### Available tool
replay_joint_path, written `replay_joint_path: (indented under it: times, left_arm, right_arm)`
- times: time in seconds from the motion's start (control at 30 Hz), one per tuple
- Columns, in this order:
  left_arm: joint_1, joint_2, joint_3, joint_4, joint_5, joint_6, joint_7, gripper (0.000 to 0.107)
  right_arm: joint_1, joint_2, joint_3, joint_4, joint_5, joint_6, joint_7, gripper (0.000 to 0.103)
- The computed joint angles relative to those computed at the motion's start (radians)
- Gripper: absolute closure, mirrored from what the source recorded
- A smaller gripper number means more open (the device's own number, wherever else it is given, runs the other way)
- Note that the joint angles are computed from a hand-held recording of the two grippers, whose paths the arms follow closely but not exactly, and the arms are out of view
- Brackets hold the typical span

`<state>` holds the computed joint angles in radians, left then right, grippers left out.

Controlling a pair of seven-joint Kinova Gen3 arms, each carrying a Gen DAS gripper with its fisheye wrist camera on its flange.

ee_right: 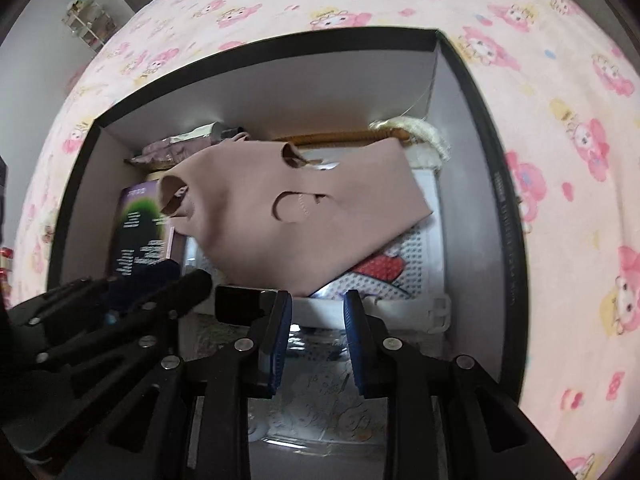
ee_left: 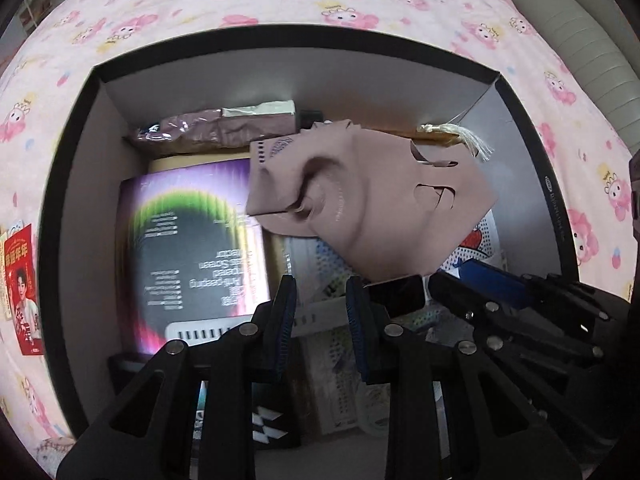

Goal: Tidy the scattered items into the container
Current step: 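Lower the smartwatch into the black box and open the left gripper, then withdraw the left gripper from the box toward the red envelope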

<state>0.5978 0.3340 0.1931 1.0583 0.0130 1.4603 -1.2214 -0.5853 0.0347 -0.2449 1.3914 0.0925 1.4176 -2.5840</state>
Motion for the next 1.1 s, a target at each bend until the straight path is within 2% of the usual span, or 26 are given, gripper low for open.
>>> replay_joint_path:
  times: [0.1, 0.17, 0.27, 0.37, 0.6, 0.7, 0.87, 1.0, 1.1]
  left_arm:
    - [-0.008, -0.064, 0.006, 0.059, -0.005, -0.08, -0.043, 0.082]
    - [-0.018, -0.088, 0.014, 0.079, 0.005, -0.103, -0.06, 0.082]
    - [-0.043, -0.076, 0.026, 0.077, 0.046, -0.081, -0.072, 0.082]
    - [-0.011, -0.038, 0.014, 0.056, 0.003, -0.037, -0.031, 0.082]
    - [-0.032, -0.041, 0.013, 0.068, 0.038, -0.047, -0.046, 0.082]
    - [-0.054, -0.091, 0.015, 0.115, 0.069, -0.106, -0.064, 0.082]
    - [-0.062, -0.186, 0.029, 0.172, 0.062, -0.187, -0.07, 0.082]
    - [-0.085, -0.246, 0.038, 0.192, 0.076, -0.206, -0.096, 0.082]
    - [-0.097, -0.279, 0.046, 0.187, 0.097, -0.196, -0.108, 0.082]
  right_arm:
    - [-0.007, -0.012, -0.005, 0.004, 0.018, -0.003, -0.027, 0.079]
    - [-0.014, -0.031, -0.015, 0.014, 0.05, -0.022, -0.056, 0.08]
    - [-0.021, -0.041, -0.03, 0.015, 0.08, -0.026, -0.077, 0.08]
    - [-0.007, -0.02, -0.018, 0.011, 0.033, -0.016, -0.046, 0.079]
    - [-0.01, -0.015, -0.012, 0.017, 0.014, -0.017, -0.058, 0.079]
    - [-0.019, -0.022, -0.02, 0.015, 0.033, -0.012, -0.078, 0.079]
    - [-0.063, -0.051, -0.063, -0.018, 0.13, 0.028, -0.19, 0.079]
    - [-0.121, -0.055, -0.121, -0.075, 0.254, 0.11, -0.289, 0.077]
    - [-0.158, -0.035, -0.135, -0.146, 0.315, 0.161, -0.298, 0.077]
